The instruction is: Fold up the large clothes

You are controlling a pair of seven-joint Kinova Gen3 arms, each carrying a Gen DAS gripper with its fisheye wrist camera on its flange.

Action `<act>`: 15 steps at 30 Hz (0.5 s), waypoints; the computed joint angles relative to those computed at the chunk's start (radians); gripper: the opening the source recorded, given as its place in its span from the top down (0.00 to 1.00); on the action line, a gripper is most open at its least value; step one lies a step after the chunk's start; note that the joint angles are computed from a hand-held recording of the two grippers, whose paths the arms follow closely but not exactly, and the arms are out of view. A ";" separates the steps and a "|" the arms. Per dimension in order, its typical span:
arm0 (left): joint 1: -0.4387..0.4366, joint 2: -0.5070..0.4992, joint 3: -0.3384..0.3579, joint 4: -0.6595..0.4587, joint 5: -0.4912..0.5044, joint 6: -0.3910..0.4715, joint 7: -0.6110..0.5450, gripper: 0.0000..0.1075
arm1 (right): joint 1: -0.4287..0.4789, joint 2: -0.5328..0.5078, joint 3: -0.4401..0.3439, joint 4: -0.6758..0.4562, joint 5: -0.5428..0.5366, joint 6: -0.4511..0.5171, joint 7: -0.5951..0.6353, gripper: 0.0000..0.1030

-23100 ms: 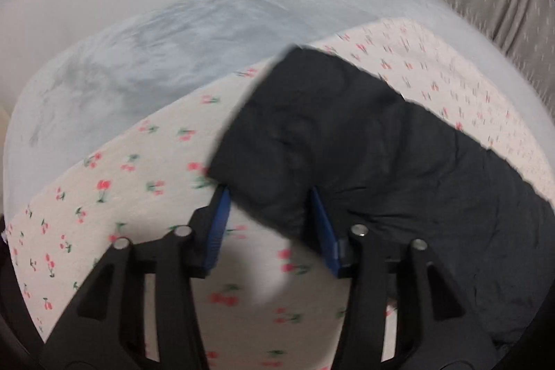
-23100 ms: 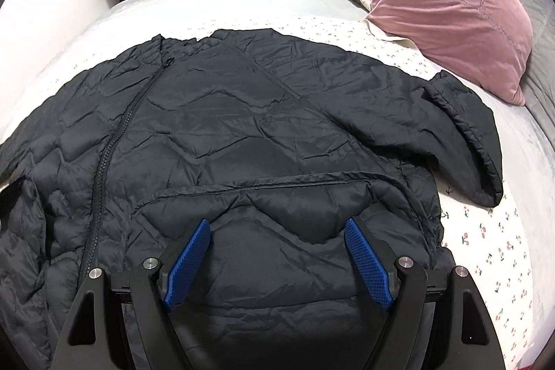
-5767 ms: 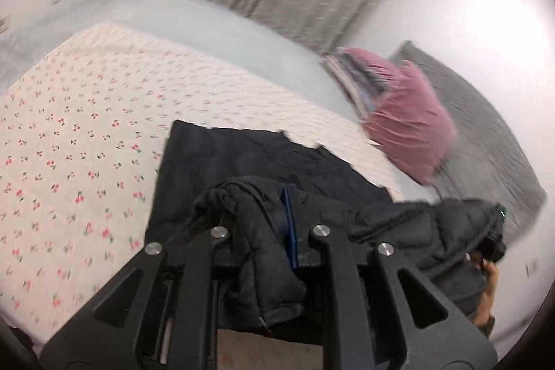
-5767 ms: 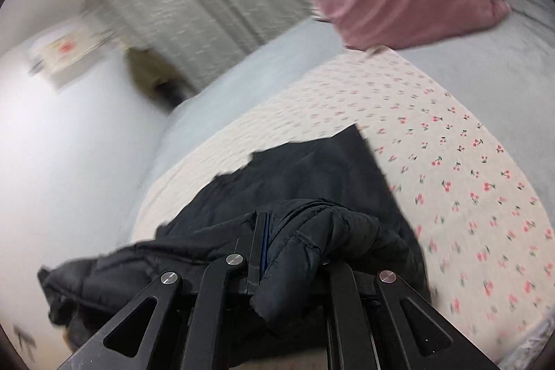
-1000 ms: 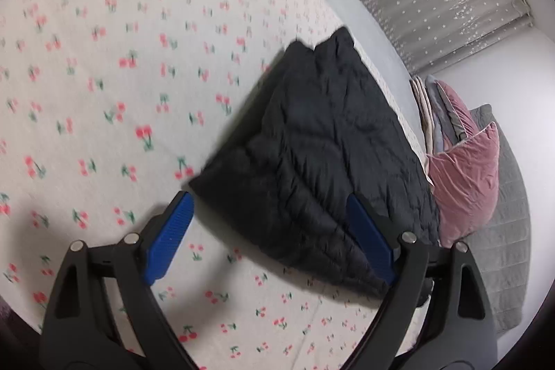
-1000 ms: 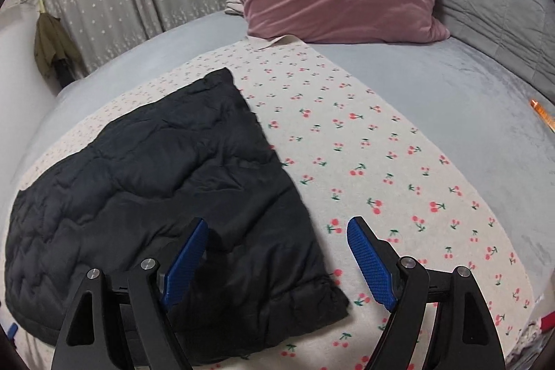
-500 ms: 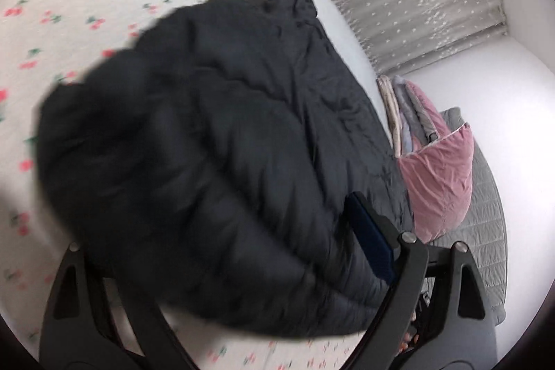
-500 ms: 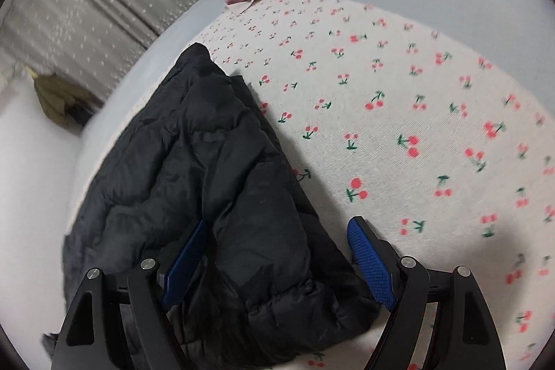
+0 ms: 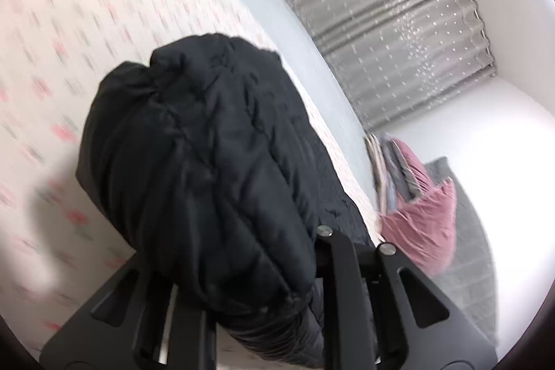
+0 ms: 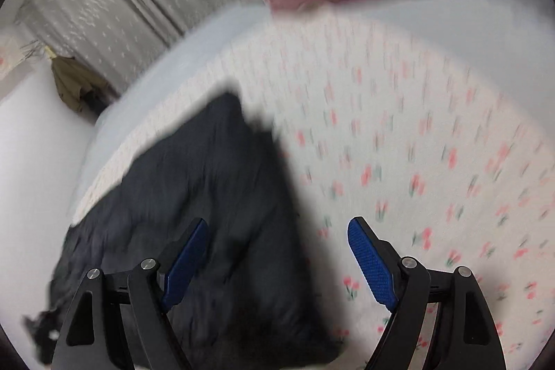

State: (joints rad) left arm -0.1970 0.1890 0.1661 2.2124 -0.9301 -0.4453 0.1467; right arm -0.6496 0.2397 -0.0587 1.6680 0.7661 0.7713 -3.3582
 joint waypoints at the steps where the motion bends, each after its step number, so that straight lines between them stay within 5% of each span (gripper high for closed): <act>1: -0.045 -0.023 0.046 0.009 0.033 0.026 -0.041 0.82 | -0.046 0.004 0.025 -0.014 0.041 0.023 -0.014 0.18; 5: -0.219 -0.133 0.231 0.033 0.148 0.121 -0.203 0.83 | -0.100 0.053 -0.002 -0.114 0.123 -0.007 0.075 0.18; 10: -0.411 -0.258 0.463 0.021 0.251 0.193 -0.407 0.83 | -0.027 0.217 -0.233 -0.323 0.165 -0.004 0.279 0.23; 15: -0.560 -0.287 0.695 -0.005 0.353 0.149 -0.610 0.83 | 0.037 0.433 -0.465 -0.552 0.137 0.035 0.482 0.42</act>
